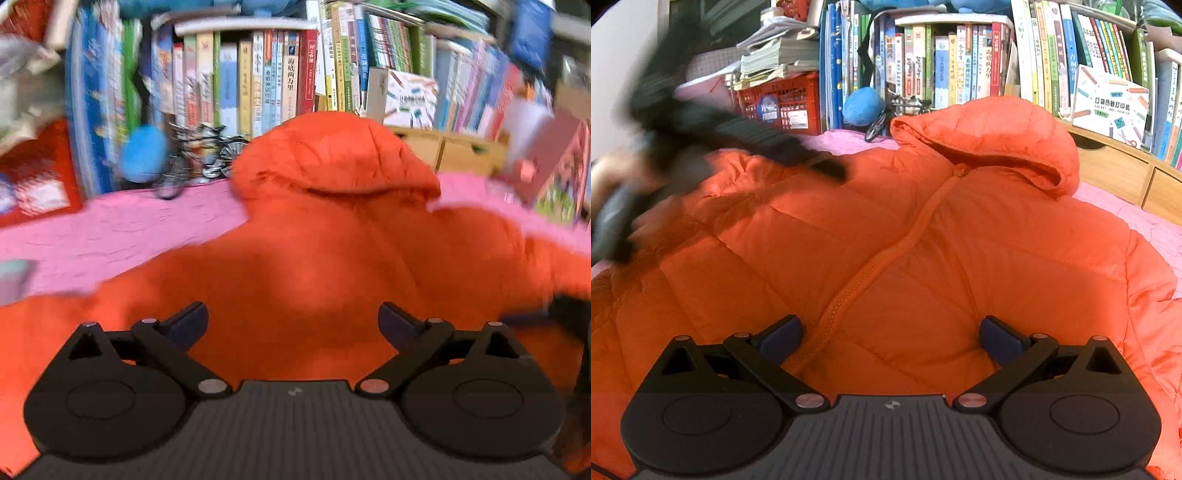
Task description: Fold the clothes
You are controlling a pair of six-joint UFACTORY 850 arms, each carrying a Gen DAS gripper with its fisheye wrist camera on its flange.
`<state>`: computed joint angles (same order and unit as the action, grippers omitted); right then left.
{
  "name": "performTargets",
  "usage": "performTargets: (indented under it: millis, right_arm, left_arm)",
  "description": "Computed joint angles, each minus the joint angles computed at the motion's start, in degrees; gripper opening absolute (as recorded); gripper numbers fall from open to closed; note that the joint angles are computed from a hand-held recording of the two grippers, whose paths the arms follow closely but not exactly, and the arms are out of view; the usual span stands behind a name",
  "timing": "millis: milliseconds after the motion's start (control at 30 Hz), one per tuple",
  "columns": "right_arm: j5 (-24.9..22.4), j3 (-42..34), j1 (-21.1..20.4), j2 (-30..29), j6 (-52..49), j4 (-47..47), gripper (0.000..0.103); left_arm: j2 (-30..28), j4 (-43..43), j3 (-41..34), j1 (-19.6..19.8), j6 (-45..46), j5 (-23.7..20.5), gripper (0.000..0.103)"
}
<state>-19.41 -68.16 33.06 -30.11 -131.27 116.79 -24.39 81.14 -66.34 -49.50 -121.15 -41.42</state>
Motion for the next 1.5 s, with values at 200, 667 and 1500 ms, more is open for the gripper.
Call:
performTargets:
  millis: [200, 667, 1500]
  right_arm:
    - [-0.1, 0.1, 0.1, 0.0, -0.6, 0.6, 0.103]
    - [-0.2, 0.2, 0.1, -0.1, -1.4, 1.0, 0.103]
    - [-0.1, 0.3, 0.3, -0.1, -3.1, 2.7, 0.103]
  left_arm:
    - [4.8, -8.2, 9.6, -2.9, -3.8, -7.8, 0.103]
    - [4.2, -9.5, 9.0, -8.4, -1.5, -13.1, 0.102]
    - [8.9, -18.1, 14.3, -18.0, -10.7, -11.4, 0.103]
